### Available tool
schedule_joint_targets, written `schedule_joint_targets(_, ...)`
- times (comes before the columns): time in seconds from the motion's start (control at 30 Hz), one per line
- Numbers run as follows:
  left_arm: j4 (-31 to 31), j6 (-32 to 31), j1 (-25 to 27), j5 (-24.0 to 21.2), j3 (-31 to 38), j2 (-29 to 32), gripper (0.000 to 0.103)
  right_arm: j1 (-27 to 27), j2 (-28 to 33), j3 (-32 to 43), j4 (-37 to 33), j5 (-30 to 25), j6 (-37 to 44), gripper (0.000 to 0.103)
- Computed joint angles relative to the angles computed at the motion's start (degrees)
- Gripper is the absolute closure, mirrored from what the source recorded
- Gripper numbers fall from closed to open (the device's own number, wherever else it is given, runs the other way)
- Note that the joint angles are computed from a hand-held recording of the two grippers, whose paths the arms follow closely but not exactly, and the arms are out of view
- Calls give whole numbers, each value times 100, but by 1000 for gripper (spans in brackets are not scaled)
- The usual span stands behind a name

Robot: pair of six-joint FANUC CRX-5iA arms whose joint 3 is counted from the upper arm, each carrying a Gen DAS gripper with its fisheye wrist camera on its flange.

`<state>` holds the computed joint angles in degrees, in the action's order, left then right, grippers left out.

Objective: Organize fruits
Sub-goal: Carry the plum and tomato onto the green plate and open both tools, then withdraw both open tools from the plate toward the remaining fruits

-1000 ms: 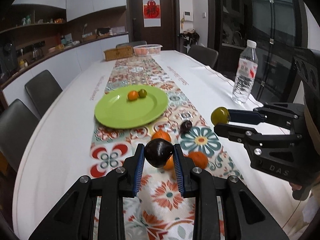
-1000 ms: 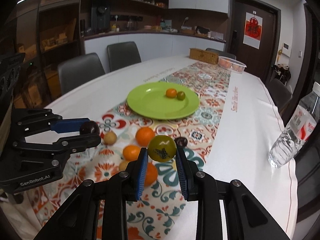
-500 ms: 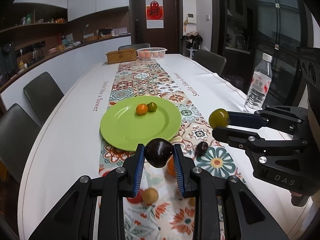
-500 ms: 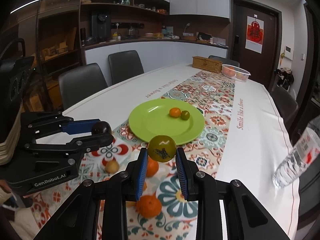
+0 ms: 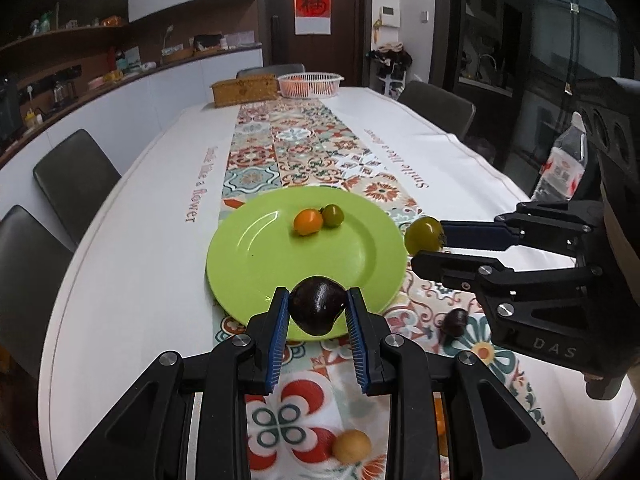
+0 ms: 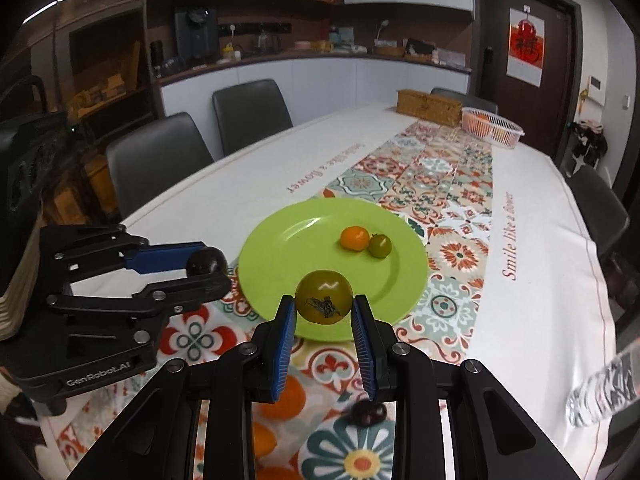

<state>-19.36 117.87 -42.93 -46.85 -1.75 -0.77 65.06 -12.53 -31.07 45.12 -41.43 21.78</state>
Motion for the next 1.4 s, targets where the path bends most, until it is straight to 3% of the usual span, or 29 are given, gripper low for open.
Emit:
schedule_joint_targets(0.27,929,-771,557,270,-144,299,74,-391,649,648,-977,-20,957,74)
schedule_joint_targets(0.57,958,-891,622,173,-11,561,74,-609,1004,967,-1538,-59,1348,73)
schedule_joint_targets(0.7,489,-509,474,51,116,529,56,-599,984,878,-1346,-51,1121,67)
schedule_joint_targets(0.73,415,-447,447,33,118,495,56,-587,947,827,-1268,-54,1028,63)
schedule_joint_targets(1.03,-449,278,-85,-464,227,98,52,-138,304,203,-207,-352,36,63)
schedule_joint_targets(1.4,-1623,1214,-1100,-777,197,-604,37,873,-607,-455,1174,-1203,-1322,44)
